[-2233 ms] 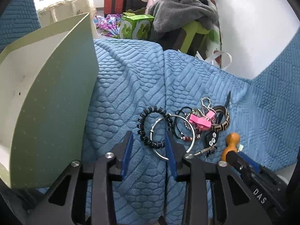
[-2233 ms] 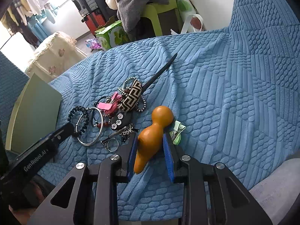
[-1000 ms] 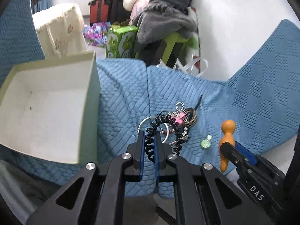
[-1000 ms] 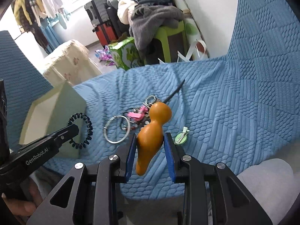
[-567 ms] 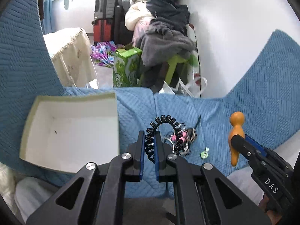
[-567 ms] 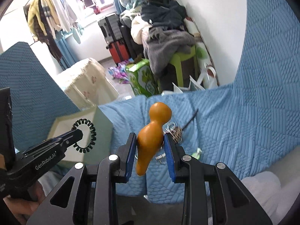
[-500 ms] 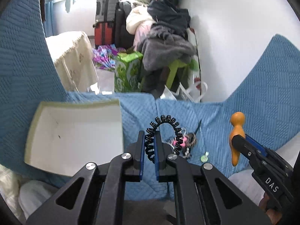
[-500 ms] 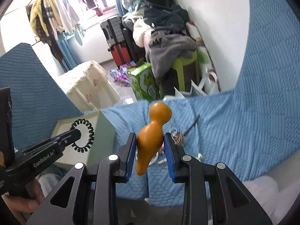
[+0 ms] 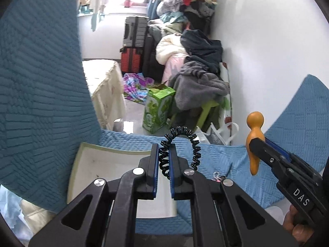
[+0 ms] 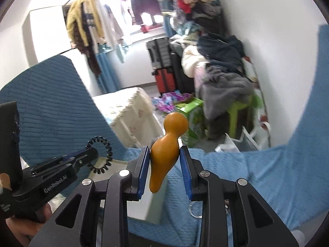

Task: Organize jewelry
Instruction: 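Carry the bracelet and gourd pendant with both grippers over the open box, then open both grippers to drop the bracelet and pendant into the box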

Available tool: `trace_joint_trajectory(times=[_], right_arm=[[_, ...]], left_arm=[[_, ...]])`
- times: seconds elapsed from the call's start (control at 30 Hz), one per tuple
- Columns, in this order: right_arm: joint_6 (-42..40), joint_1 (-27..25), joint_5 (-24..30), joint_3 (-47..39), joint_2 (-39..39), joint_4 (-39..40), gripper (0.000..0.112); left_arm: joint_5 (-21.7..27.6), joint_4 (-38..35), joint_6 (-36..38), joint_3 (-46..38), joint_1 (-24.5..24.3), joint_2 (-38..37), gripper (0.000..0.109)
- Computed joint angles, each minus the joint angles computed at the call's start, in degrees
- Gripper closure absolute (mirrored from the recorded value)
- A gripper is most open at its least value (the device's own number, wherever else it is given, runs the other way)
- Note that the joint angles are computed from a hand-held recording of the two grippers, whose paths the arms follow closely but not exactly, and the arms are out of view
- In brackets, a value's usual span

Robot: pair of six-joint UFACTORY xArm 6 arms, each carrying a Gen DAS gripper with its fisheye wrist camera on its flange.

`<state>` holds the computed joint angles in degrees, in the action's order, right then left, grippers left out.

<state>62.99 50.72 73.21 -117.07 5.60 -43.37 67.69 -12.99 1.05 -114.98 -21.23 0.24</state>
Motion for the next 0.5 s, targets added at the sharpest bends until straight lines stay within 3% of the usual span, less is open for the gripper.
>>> trace_joint_trajectory(times=[0.27,0.5], right_arm=[[-6.4,-3.7,-5.7,-6.0,9.8,12.1,0.086],[-9.9,-5.7,-5.7,-7.4,14.6,20.8,0.085]], left_arm=[[1.3,-1.6,1.8,2.8,5.2,2.0,0.100],[3.1,-1.9,2.5,4.8,6.8,3.9,0.100]])
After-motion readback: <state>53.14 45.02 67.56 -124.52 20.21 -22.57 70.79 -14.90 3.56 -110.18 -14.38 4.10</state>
